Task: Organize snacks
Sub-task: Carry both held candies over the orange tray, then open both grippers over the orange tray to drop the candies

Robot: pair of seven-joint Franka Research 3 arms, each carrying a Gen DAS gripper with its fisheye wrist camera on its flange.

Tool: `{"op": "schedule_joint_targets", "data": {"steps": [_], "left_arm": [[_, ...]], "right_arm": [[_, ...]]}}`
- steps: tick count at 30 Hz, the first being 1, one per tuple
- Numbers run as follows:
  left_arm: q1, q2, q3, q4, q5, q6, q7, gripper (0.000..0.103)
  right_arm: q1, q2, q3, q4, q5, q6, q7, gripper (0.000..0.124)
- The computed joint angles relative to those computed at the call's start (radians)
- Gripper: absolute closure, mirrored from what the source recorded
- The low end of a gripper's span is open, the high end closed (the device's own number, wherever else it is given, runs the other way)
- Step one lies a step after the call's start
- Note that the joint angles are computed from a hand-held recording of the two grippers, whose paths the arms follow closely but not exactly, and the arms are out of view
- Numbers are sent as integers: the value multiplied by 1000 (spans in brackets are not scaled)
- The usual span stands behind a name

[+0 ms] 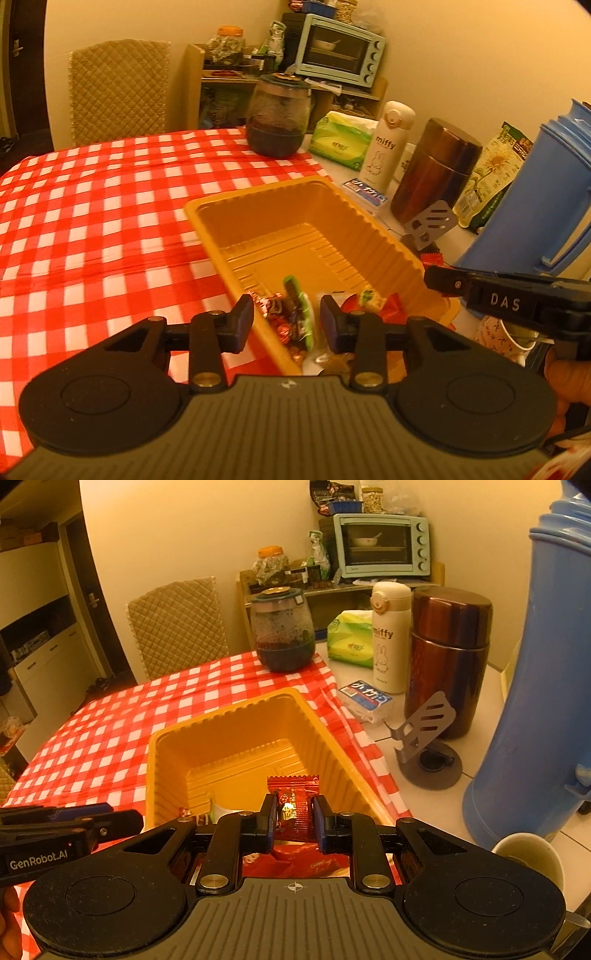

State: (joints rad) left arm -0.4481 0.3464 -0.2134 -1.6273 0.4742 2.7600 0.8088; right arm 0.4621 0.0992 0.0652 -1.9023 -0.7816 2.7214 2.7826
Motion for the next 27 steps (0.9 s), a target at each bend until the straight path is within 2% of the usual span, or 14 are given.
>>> {"op": "schedule_joint_targets", "data": {"steps": [11, 17, 19, 20, 21, 22, 23, 27], "left_arm": [[10, -16, -2, -24, 2, -10, 3, 62], [14, -13, 0, -22, -2, -9, 4, 60], [14, -14, 1, -25, -1, -8, 2, 52], [14, -16, 2, -28, 0, -7, -1, 47], [14, -19, 4, -33, 2, -4, -6, 40], [15, -23, 5, -39, 4, -1, -10, 36], [14, -27, 7, -45, 9, 0, -16, 35], [15, -43, 12, -65, 23, -5, -43, 28]], "right_arm": [[24, 62, -14, 71, 82, 23, -112, 103], [46, 91, -41, 104, 104, 35, -127, 102], [38, 101, -40, 104, 149, 74, -158, 102], [35, 104, -40, 99, 179, 95, -170, 94], [41, 104, -51, 98, 187, 100, -158, 67], [51, 101, -65, 94, 177, 104, -130, 54], [62, 95, -83, 84, 151, 117, -86, 48], [61, 69, -91, 58, 124, 111, -31, 48]]}}
